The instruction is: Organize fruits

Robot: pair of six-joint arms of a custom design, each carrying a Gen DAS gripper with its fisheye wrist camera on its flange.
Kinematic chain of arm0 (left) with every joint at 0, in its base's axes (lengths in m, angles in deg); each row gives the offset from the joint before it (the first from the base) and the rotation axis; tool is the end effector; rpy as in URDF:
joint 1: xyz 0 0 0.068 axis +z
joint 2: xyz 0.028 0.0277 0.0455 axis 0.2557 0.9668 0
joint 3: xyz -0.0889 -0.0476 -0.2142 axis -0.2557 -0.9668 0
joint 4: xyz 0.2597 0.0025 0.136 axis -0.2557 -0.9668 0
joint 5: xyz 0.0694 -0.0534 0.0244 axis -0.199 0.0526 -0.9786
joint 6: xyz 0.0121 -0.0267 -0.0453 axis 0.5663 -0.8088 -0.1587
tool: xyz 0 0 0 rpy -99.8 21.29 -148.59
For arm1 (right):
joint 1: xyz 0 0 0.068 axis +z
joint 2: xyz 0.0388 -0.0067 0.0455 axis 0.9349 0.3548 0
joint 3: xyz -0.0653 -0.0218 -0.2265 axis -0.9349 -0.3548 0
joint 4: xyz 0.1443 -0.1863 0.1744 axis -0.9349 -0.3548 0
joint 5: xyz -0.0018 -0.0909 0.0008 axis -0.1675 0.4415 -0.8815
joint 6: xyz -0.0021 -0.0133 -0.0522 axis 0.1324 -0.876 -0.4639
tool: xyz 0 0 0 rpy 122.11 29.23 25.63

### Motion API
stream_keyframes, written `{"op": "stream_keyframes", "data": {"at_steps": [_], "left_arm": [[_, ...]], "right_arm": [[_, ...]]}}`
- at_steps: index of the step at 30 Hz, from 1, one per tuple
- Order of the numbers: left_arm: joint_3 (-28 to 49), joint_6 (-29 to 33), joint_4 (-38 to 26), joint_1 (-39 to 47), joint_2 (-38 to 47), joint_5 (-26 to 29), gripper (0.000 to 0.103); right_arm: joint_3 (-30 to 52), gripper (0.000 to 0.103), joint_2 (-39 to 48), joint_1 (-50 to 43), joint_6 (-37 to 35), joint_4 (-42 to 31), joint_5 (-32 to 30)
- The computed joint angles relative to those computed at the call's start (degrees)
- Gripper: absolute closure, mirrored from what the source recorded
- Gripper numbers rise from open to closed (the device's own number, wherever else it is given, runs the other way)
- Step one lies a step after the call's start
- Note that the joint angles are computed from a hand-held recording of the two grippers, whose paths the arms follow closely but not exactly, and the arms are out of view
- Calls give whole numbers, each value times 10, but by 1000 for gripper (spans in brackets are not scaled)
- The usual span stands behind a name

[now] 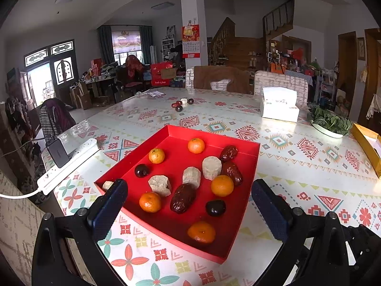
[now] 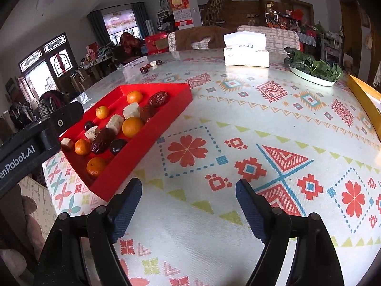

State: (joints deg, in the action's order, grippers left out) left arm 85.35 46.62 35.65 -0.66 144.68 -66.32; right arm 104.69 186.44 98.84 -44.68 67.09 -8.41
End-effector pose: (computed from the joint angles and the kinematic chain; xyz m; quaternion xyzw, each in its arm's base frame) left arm 0.2810 -0.0611 0.1233 -0.0959 0.8663 0.0849 0.4828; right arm 0.2906 0.1635 0.0658 -0.0878 0.9121 0.1428 0.3741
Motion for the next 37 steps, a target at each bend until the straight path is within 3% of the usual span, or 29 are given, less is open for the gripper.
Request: {"op": "stream_keyframes", "data": {"at_steps": [8,11,16,19,21,23,28,34,37], "left_arm": [[2,-1,7,-4,11,-5,0],[-11,3,25,-13,-1,-37,0],[-97,41,147,-79,-90,-248,0],[-150,51,204,-101,-146,-292,0],[-152,30,153,-92,-184,-262,0],[-135,6,64,-69,-214,-195,0],[-107,-5,-11,-36,-240,-92,0],[-47,36,23,-104,-187,-139,0],[20,40,12,-143,-114,-132,0]], "right_arm": [[-4,17,0,-7,3,6,-11],[-9,17,-5,-7,1,9,-7],[-26,17,-28,-13,-2,17,1],[-36,17,-45,-12,-2,18,8],[-37,17,-54,-8,-9,11,12],[-37,17,-65,-4,-17,2,18],[-42,15,-111,6,-40,-15,40],[-49,11,-168,-10,-65,-25,52],[-58,8,-198,-46,-70,-38,34]]}}
